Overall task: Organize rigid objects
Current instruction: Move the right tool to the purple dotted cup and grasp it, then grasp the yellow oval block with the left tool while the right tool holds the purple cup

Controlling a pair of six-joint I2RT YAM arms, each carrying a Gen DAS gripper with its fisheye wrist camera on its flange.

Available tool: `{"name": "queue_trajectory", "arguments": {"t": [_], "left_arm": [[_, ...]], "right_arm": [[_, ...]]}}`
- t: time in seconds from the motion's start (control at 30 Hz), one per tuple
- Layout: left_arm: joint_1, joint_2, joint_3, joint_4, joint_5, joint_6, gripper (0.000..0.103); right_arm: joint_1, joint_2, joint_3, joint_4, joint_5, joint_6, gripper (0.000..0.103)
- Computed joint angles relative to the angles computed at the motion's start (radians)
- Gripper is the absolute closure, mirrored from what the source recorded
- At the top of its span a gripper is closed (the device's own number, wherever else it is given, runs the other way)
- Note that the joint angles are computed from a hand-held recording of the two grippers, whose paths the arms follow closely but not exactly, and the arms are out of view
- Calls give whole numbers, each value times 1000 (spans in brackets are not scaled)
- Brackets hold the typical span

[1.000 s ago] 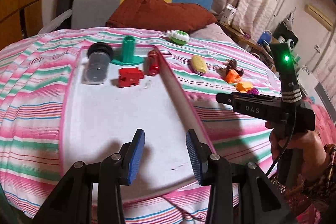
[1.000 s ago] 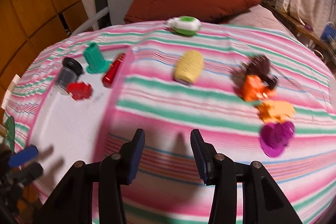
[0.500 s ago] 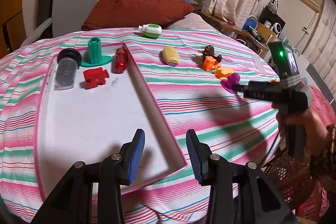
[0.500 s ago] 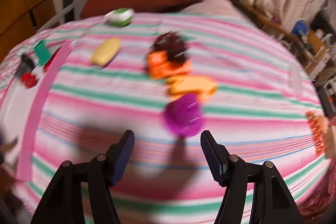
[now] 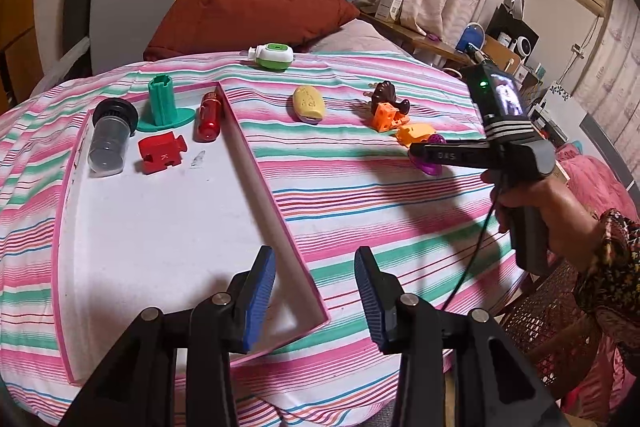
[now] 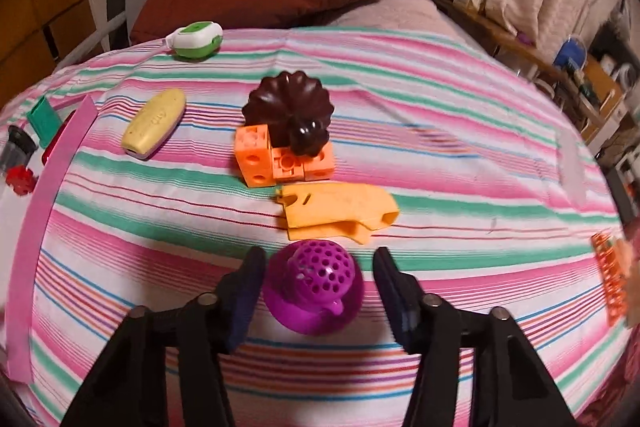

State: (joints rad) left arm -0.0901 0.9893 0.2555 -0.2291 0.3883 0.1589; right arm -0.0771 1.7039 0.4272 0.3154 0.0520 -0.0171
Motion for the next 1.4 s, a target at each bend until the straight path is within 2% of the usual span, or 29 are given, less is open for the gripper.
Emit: {"name": "queue_trajectory", "arguments": {"t": [0.07,0.33,0.4,0.5,0.63,0.8,1.07,1.23,1.4], "left_arm": [[-14,18,9,5,0,-18,62],[-139,99,80,59,-65,-97,62],[-169,133,122,72,-86,-124,62],[-219,223,213,101,-120,-167,62],[-292,365,334,128,-194,-198,62],[-357,557,471,148,-262,-221,62],[-370,828,702,102,-317,-251,62],[-384,980,867,34,-401,-228,62],[-374,1109,1015,-31,-412,-222,61]], "right_arm": [[-6,24,14,-13,-18,9,68],[-18,2,17,-58,-28,29,69],[-16,-14,14,-76,4,30,69],[-35,-25,20,-108,12,29,69],[-103,-14,40,-154,-76,61,69],[-158,-15,54,-189,-125,79,69],[-176,-20,66,-222,-157,86,69],[-185,-12,79,-233,-180,85,69],[-203,-5,87,-240,-210,93,69]]}}
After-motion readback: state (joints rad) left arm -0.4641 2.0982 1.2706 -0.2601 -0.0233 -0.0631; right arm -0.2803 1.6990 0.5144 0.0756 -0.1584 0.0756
